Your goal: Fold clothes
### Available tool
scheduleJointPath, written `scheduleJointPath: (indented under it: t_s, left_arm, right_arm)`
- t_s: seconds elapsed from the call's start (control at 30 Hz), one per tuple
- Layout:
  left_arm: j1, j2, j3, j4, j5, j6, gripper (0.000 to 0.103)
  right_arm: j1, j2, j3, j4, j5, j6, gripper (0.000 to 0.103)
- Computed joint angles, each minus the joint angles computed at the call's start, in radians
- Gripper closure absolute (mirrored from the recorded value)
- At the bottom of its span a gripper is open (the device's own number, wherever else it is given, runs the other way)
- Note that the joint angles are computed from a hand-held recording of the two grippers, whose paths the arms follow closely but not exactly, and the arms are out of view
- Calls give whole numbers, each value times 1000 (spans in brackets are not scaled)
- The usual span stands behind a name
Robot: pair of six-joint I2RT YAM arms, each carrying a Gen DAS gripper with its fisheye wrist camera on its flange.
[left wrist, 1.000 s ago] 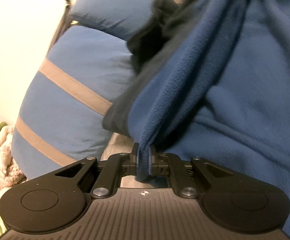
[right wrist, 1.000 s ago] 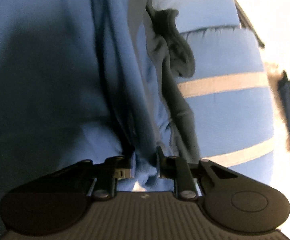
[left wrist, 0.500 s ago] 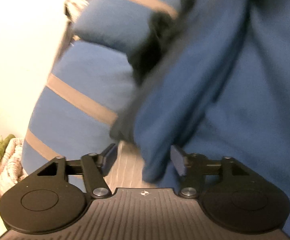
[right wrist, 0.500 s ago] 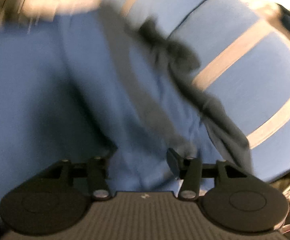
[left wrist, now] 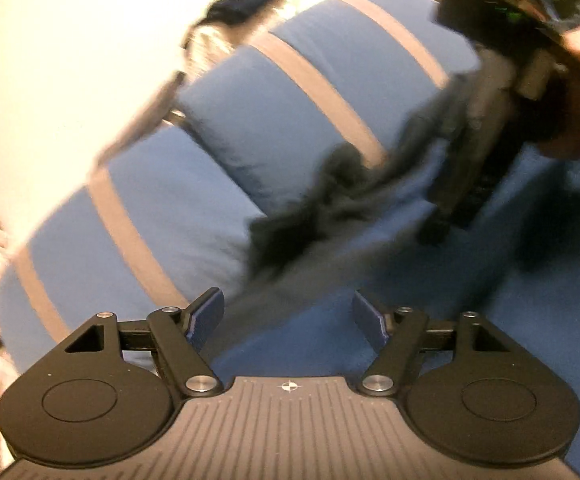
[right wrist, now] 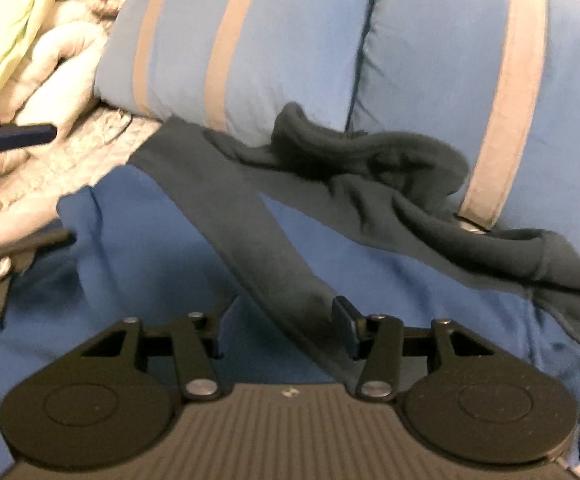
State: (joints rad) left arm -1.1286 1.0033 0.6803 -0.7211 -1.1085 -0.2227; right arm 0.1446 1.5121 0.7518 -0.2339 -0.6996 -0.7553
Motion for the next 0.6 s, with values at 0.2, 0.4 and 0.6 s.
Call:
scheduleJointPath:
  t_s: [0.2, 0.4, 0.6]
  left_arm:
    - [-15, 21, -66, 158, 34, 224, 33]
    - [-11, 70, -116, 333, 80, 395, 33]
    - [0, 95, -126, 378, 159, 481, 33]
  right_arm:
    - [17, 65, 26, 10, 55, -6, 85]
    - [34, 123, 65, 64, 85, 81, 88]
    - [19, 164, 114, 12, 52, 87, 88]
